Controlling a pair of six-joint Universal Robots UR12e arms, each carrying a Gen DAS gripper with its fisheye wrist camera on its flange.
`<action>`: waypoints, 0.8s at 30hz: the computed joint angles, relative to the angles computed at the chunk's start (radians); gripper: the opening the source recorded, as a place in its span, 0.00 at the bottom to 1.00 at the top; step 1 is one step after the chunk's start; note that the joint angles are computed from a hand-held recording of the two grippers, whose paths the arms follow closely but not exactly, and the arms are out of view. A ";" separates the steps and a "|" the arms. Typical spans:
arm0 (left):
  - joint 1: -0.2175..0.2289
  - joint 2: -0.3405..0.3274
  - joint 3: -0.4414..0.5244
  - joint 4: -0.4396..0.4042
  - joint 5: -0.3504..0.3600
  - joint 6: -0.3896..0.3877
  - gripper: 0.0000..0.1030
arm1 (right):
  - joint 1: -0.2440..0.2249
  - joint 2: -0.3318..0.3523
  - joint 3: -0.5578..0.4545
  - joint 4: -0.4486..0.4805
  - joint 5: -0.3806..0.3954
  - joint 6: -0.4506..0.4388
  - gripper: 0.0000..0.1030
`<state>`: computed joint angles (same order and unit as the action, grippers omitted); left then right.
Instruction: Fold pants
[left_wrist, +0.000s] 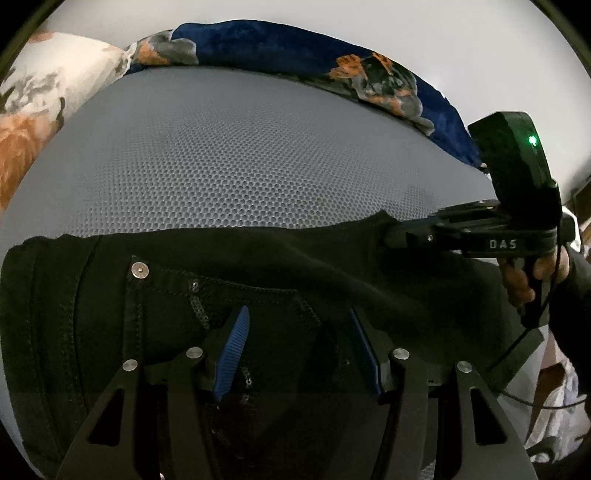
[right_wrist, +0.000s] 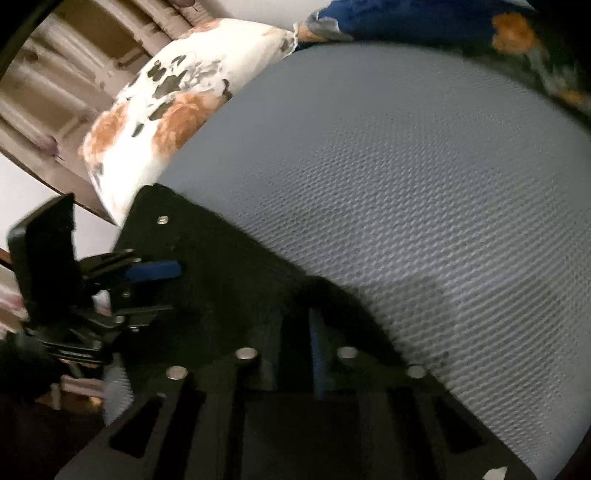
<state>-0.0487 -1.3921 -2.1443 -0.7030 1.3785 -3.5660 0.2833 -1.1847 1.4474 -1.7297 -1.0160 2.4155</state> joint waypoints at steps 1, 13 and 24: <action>0.004 0.000 -0.001 0.000 -0.007 -0.002 0.54 | 0.002 -0.006 0.012 -0.038 -0.006 0.015 0.06; -0.009 -0.003 0.004 0.002 0.037 0.004 0.54 | 0.022 -0.035 0.080 -0.317 -0.111 0.243 0.28; -0.052 -0.026 0.032 -0.042 0.080 0.086 0.54 | -0.072 -0.222 0.266 -0.375 -0.299 0.349 0.28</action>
<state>-0.1009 -1.4180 -2.1128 -0.7450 1.4583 -3.4801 0.2115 -1.4065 1.7134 -2.1046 -1.3153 2.7643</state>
